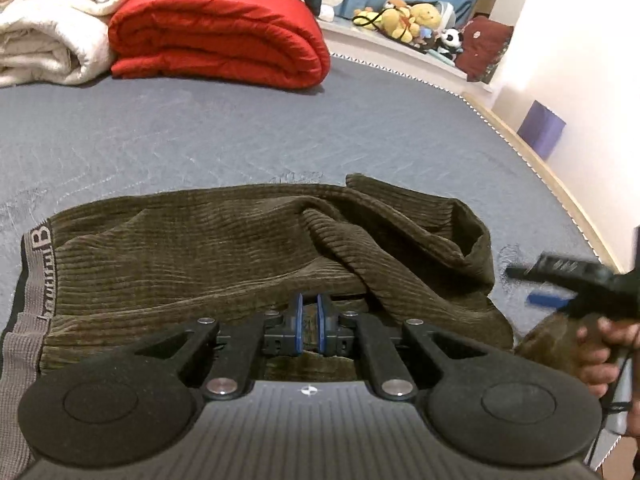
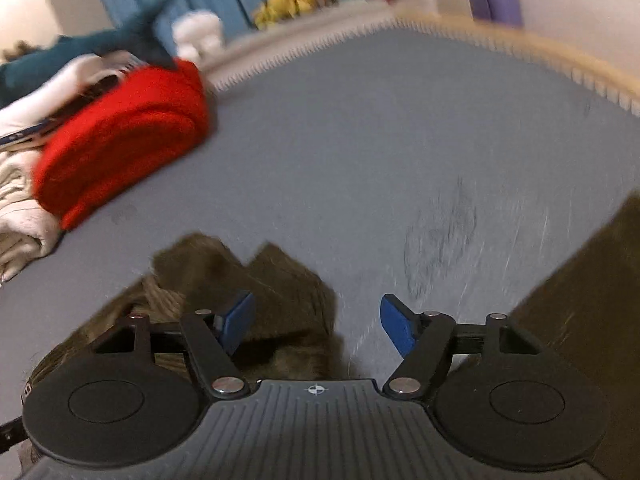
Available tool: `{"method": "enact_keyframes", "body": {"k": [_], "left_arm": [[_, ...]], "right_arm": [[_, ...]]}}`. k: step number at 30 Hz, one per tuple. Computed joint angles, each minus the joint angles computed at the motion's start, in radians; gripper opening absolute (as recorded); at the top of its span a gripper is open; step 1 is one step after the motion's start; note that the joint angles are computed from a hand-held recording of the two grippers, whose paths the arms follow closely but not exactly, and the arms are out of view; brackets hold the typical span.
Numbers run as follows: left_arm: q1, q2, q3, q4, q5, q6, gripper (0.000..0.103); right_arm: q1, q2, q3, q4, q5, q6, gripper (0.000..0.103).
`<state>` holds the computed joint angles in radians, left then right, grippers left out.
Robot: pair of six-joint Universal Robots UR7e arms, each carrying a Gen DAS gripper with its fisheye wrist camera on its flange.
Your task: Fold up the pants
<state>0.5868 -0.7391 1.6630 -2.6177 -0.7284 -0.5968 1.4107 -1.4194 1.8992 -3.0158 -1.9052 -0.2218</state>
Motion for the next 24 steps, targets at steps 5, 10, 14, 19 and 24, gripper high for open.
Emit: {"method": "enact_keyframes", "body": {"k": [5, 10, 14, 19, 24], "left_arm": [[0.013, 0.028, -0.033, 0.022, -0.017, 0.007, 0.008], [0.023, 0.032, -0.039, 0.016, -0.031, 0.003, 0.008], [0.031, 0.017, -0.022, -0.053, -0.046, -0.001, 0.011], [0.060, -0.003, 0.022, -0.245, -0.146, -0.025, 0.029], [0.088, -0.004, 0.026, -0.279, -0.219, -0.103, 0.047]], "right_arm": [[-0.031, 0.057, -0.089, 0.291, -0.069, 0.149, 0.072], [-0.037, 0.038, -0.069, 0.307, 0.048, 0.137, 0.012], [0.021, 0.004, 0.009, 0.132, 0.085, 0.036, 0.009], [0.082, -0.057, 0.157, -0.006, 0.326, -0.344, 0.009], [0.111, -0.104, 0.236, 0.100, 0.410, -0.627, 0.009]]}}
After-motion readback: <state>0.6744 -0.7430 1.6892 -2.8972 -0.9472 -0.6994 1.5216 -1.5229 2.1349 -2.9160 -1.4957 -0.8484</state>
